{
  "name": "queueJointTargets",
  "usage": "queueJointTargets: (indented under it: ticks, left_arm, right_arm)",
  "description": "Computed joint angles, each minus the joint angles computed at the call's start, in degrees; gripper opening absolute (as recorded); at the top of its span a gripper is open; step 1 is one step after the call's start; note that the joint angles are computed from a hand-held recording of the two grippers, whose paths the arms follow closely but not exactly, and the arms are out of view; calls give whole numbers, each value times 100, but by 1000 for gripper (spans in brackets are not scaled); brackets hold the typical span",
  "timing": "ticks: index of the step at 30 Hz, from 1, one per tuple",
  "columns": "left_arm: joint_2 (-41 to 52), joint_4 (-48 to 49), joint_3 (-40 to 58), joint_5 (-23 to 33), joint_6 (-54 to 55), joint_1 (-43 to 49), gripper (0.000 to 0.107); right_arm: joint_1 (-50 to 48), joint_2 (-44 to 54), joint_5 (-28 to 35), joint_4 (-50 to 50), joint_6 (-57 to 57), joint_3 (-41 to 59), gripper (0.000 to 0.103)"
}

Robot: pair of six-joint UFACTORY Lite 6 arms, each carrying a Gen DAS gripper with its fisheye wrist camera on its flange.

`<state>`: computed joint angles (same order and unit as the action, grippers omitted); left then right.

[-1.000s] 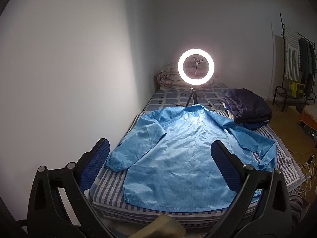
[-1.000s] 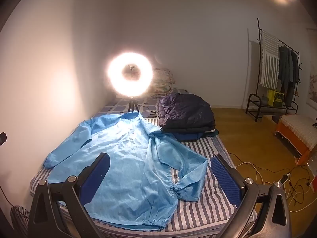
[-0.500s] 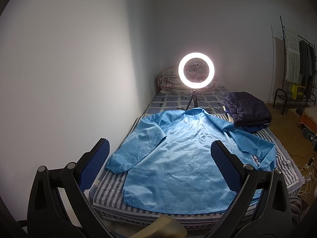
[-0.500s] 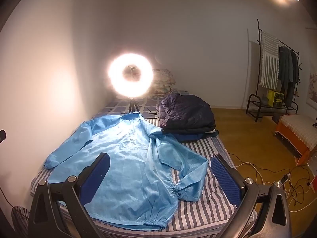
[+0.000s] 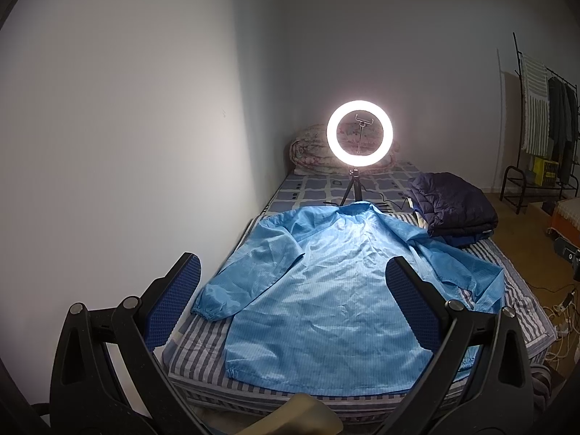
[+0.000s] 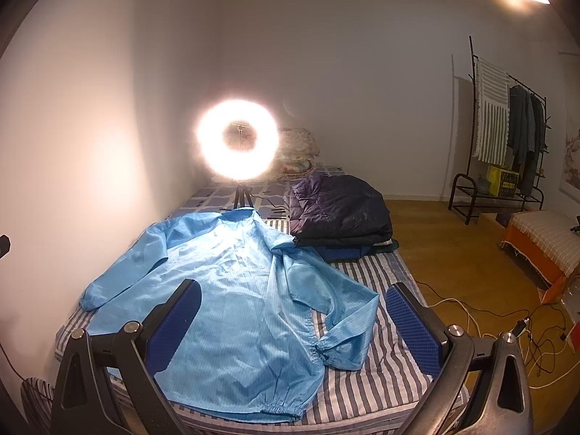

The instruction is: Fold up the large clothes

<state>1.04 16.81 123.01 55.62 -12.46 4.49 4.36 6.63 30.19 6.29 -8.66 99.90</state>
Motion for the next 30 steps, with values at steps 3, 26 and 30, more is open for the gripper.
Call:
queueJointTargets:
  ticks: [3, 26, 30]
  left_arm:
    - [-36, 46, -50, -8, -38, -26, 103]
    - [-170, 216, -291, -91, -190, -158, 103]
    - [-149, 221, -263, -81, -192, -156, 103]
  right_arm:
    - [-17, -36, -19, 58, -53, -55, 103]
    - [20, 19, -26, 26, -10, -14, 103]
    - [39, 26, -22, -12, 30, -5, 103]
